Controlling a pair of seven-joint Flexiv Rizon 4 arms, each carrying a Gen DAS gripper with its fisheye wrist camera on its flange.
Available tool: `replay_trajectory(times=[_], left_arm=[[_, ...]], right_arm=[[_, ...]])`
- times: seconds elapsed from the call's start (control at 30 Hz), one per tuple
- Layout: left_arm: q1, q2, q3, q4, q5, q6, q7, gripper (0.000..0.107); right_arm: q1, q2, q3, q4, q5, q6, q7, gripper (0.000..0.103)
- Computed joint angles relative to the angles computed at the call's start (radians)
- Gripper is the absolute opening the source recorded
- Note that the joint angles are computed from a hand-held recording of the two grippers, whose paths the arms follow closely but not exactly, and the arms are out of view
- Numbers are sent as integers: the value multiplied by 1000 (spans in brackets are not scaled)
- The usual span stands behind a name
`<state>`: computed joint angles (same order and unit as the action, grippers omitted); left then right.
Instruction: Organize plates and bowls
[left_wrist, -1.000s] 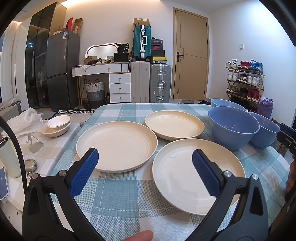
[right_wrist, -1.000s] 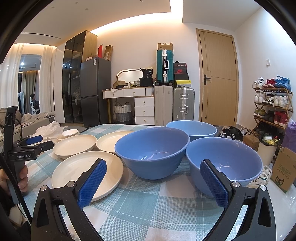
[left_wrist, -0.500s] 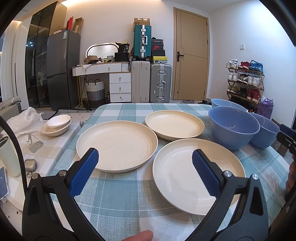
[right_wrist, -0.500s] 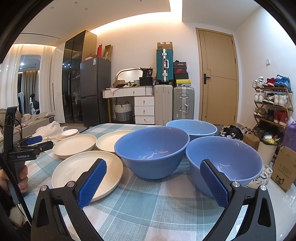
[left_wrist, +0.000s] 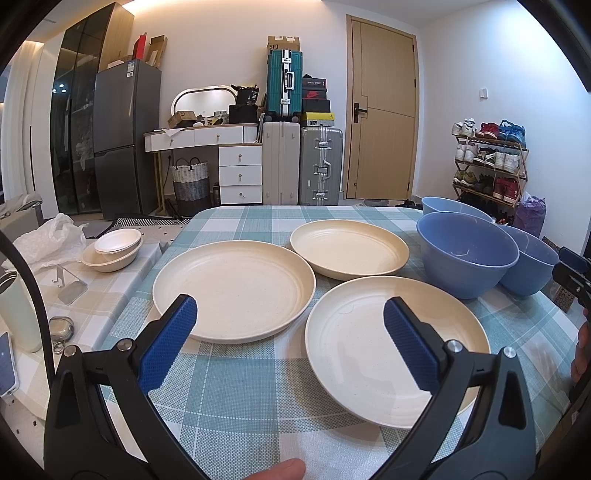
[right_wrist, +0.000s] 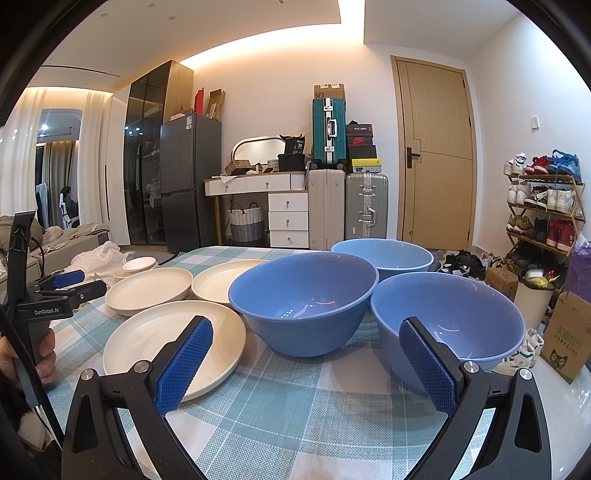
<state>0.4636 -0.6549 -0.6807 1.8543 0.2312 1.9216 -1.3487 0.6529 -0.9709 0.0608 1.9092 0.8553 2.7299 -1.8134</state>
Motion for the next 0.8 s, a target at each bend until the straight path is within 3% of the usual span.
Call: replay_trajectory(times=[0.8], left_arm=[[-15, -5, 29, -4, -9, 7, -7, 101]], right_arm=[[-1, 9, 2, 0, 10, -16, -7, 103]])
